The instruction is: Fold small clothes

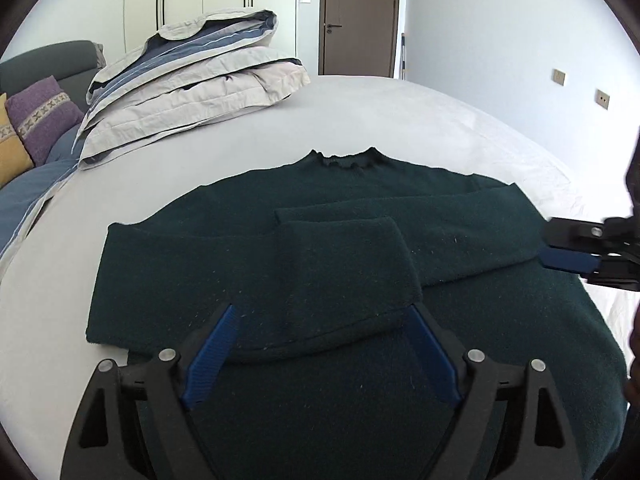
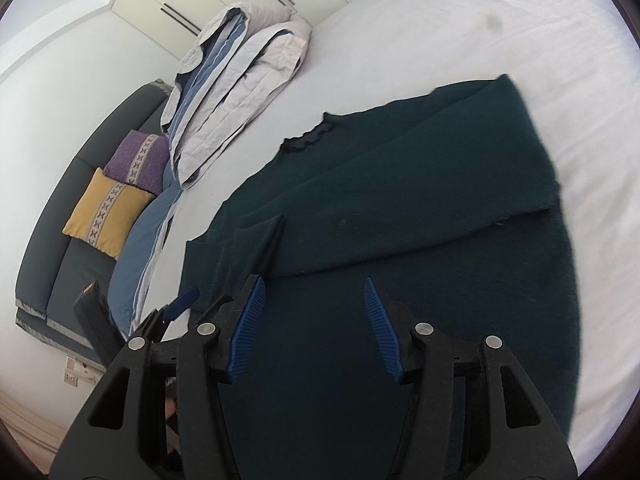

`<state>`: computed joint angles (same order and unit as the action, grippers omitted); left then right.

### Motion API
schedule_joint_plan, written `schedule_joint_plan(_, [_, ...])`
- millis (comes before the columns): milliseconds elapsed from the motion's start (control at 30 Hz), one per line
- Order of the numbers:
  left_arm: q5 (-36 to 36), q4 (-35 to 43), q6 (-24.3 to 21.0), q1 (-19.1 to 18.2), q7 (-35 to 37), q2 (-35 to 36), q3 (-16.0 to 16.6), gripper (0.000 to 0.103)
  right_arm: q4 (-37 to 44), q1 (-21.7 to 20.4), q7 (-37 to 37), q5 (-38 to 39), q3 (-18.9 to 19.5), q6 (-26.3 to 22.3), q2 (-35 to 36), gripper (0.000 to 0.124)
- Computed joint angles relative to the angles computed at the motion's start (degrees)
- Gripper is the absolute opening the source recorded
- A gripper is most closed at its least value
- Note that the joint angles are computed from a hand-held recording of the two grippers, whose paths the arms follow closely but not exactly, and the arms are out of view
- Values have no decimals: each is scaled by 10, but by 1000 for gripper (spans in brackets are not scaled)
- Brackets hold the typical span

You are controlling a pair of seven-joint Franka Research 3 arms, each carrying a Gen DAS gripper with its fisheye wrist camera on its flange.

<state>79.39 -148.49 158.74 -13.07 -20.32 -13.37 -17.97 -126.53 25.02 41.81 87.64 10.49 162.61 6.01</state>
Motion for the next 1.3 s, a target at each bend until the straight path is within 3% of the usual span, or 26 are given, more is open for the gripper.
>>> schedule_joint_plan(67, [-3,-24,11,1,-27,-32,3,87,48,8,55,-60,4,-7,45,51])
schedule_joint_plan(200, [3,-85,66,20,-88,-90,13,65,127,37,242,-265,-2,-6,127,51])
schedule_joint_plan(333, [19,-128,106,51,-144,-130,11,62,181,97,428,-468,-55,-28,186,51])
schedule_joint_plan(367, [22,-137,112,57,-154,-141,9,60,183,105,448,-488,-56,-15,192,51])
schedule_joint_plan(433, [26,-156,125,68,-169,-167,8,58,183,102,452,-510,-44,8,196,43])
schedule_joint_plan(467, [25,-160,129,74,-171,-175,7,58,184,103,459,-530,-44,6,196,18])
schedule_joint_plan(500, [32,-164,137,83,-182,-182,5,58,184,108,471,-554,-47,8,195,9])
schedule_joint_plan(733, [69,-176,171,120,-214,-219,23,58,149,43,431,-584,16,52,140,6])
schedule_joint_plan(967, [55,-167,181,158,-177,-215,38,58,140,7,450,-613,-12,31,125,6])
schedule_joint_plan(1100, [32,-133,190,194,-128,-161,37,59,135,-32,408,-575,11,30,139,6])
schedule_joint_plan(1300, [-108,-60,172,194,56,-38,66,59,152,-54,377,-536,33,48,177,6])
